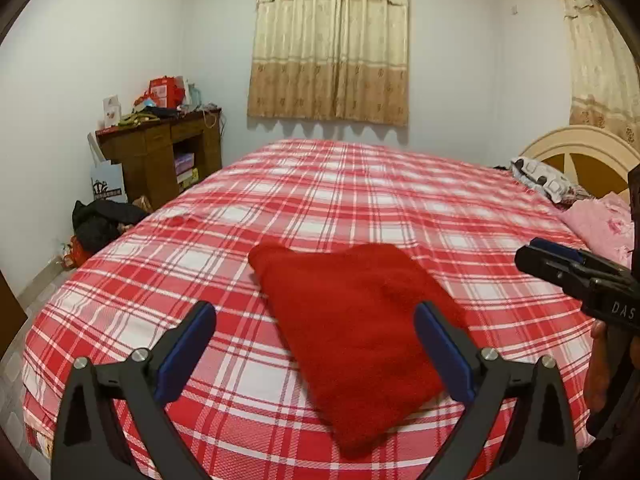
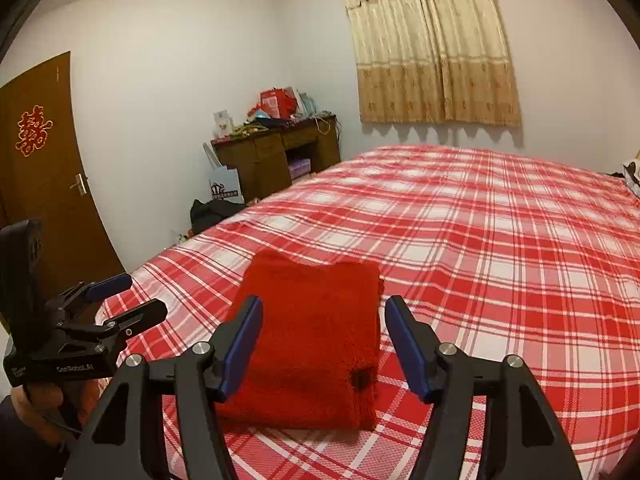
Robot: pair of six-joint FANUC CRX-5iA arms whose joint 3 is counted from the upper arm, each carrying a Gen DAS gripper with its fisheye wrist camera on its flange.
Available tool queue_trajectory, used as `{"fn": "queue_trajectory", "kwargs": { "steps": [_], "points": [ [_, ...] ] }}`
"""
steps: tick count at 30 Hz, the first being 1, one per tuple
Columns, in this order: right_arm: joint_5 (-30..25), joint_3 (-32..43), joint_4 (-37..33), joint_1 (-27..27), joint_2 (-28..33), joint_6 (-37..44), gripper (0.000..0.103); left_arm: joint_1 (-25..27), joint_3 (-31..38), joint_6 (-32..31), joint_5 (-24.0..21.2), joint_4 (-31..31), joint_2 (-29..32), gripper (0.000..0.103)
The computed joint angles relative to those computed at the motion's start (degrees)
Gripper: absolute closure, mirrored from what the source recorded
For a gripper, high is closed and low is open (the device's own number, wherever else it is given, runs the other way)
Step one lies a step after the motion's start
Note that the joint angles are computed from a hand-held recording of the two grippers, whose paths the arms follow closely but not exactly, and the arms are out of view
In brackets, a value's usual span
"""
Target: Fold small clothes
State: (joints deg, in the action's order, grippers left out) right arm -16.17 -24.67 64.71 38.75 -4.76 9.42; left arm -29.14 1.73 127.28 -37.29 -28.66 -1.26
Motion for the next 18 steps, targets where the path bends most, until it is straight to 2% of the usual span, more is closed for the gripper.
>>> {"fn": "queue_trajectory", "kwargs": {
  "steps": [18],
  "points": [
    [0.65,-0.20,-1.36,0.33,-0.06,-0.29,0.037,0.45,-0.85,-0.25,1.24,0.84,-0.06,0.000]
  ]
}}
